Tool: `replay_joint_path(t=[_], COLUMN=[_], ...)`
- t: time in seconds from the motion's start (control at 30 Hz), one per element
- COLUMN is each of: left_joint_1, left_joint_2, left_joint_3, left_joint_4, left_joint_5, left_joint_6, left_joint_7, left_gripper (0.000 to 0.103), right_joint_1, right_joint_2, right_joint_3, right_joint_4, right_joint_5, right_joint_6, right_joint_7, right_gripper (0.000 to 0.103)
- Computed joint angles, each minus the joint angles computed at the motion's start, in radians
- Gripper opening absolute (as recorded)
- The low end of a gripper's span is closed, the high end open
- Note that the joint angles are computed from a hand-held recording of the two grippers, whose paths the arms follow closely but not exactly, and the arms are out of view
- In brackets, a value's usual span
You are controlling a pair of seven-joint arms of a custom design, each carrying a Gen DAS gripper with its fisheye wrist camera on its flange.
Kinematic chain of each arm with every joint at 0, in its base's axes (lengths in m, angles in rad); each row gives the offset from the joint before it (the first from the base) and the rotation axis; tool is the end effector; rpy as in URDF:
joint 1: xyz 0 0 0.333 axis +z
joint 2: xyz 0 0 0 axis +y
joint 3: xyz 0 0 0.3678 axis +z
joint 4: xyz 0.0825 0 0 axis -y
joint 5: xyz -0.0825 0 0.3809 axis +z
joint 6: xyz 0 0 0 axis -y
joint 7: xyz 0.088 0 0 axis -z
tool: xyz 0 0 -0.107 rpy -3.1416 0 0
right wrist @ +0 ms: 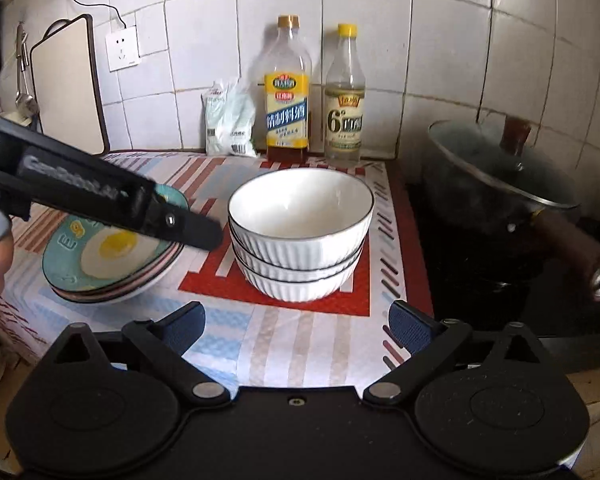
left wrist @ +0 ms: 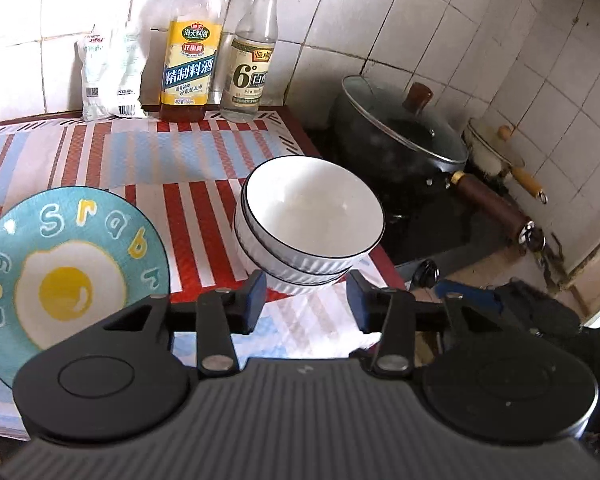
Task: Organize plates and bowls
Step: 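Close the left tool on the bowl stack rim while the right tool grips it, then lift the bowl stack with both tools and carry it over the egg plate stack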
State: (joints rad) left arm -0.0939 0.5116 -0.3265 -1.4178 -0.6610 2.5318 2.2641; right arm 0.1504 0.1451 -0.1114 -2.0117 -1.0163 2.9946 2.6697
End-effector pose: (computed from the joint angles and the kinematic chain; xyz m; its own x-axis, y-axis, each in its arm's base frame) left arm 0.7249 -0.2493 0.5304 -0.6337 -0.7045 0.3196 -0.6558 0.2700 -0.7050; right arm 0.6143 0.0882 0.5083 -0.1117 -0.9935 0.0234 -0.6070 0.0496 -0.7932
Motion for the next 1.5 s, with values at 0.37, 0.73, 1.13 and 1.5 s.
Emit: replay_joint_path(t=[0.37,0.73,1.13,1.5], left_joint_1=[-0.049,-0.044,-0.090,-0.125], left_joint_2=[0.052,0.116,0.280,0.384], left_joint_3=[0.009,-0.023,0.044,0.073], left_joint_4=[0.010,0.090,0.385,0.561], left_joint_5=[0.077,0.066,0.181,0.296], left_joint_6=[0.117,0.146,-0.124,-0.224], left_joint_7=[-0.089,-0.150,-0.480,-0.646], left_gripper=[0.066,0.078,0.076,0.042], right_joint_1=[0.003,0.267,0.165,0.234], right_joint_2=[0.116,0.318,0.357,0.387], right_joint_3=[-0.078,-0.439,-0.292,-0.343], right_joint_4=[0.022,0.130,0.195,0.205], right_joint_5=[0.035,0.164,0.317,0.466], right_joint_6=[0.182,0.412,0.354,0.320], right_joint_7=[-0.147,-0.099,-0.219,-0.341], right_gripper=[0.102,0.103,0.103,0.103])
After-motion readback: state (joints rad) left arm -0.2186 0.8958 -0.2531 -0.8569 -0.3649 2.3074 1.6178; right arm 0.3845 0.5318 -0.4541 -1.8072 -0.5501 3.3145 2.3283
